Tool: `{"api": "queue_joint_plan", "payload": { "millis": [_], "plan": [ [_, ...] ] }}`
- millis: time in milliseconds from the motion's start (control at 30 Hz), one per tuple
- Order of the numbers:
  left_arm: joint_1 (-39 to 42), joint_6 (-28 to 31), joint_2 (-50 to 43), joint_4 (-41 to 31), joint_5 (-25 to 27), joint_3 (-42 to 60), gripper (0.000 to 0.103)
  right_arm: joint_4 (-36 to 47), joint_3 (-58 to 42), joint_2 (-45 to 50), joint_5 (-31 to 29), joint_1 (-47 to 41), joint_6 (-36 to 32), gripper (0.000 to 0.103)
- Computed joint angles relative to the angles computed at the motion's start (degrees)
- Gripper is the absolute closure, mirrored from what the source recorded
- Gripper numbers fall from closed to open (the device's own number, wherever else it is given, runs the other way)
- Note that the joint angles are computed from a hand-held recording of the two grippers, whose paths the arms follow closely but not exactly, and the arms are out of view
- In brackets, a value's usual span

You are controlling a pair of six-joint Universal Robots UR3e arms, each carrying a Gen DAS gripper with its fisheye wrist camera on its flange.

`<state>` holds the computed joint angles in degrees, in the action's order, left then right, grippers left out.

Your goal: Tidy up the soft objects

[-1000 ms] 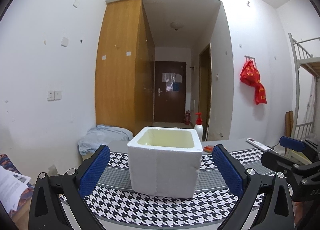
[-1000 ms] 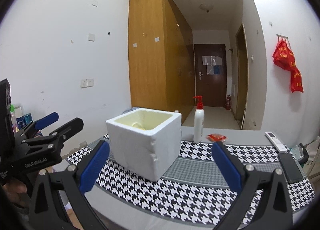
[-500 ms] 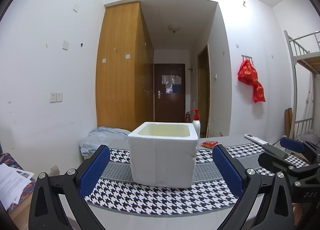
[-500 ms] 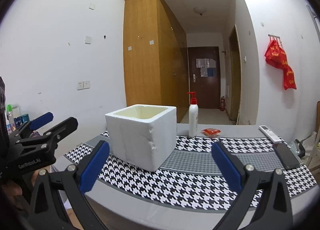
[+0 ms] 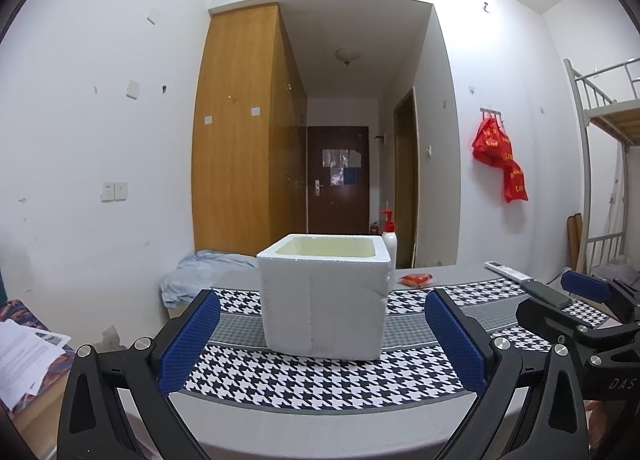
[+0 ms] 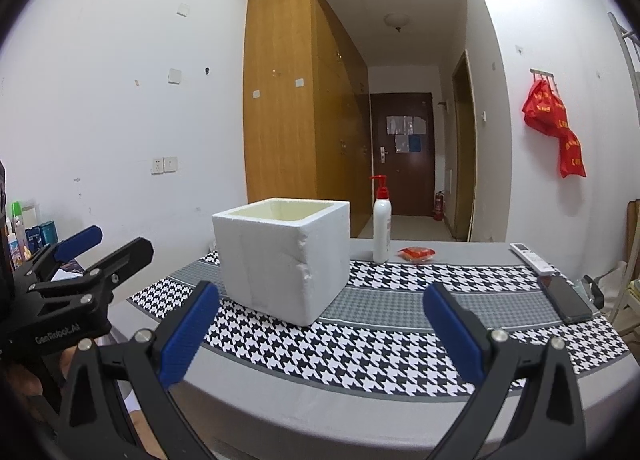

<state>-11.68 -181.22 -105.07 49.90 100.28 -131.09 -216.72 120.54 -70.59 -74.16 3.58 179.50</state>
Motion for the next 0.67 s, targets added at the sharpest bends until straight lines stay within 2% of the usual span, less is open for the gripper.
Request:
{"api": "queue_joint_plan", "payload": {
  "millis": [667],
  "plan": [
    [0.39, 0.37, 0.47, -0.18, -1.15, -1.50, 0.001, 0.30, 0.79, -0.25, -0.04, -0.32, 0.00, 0.000]
  ]
}}
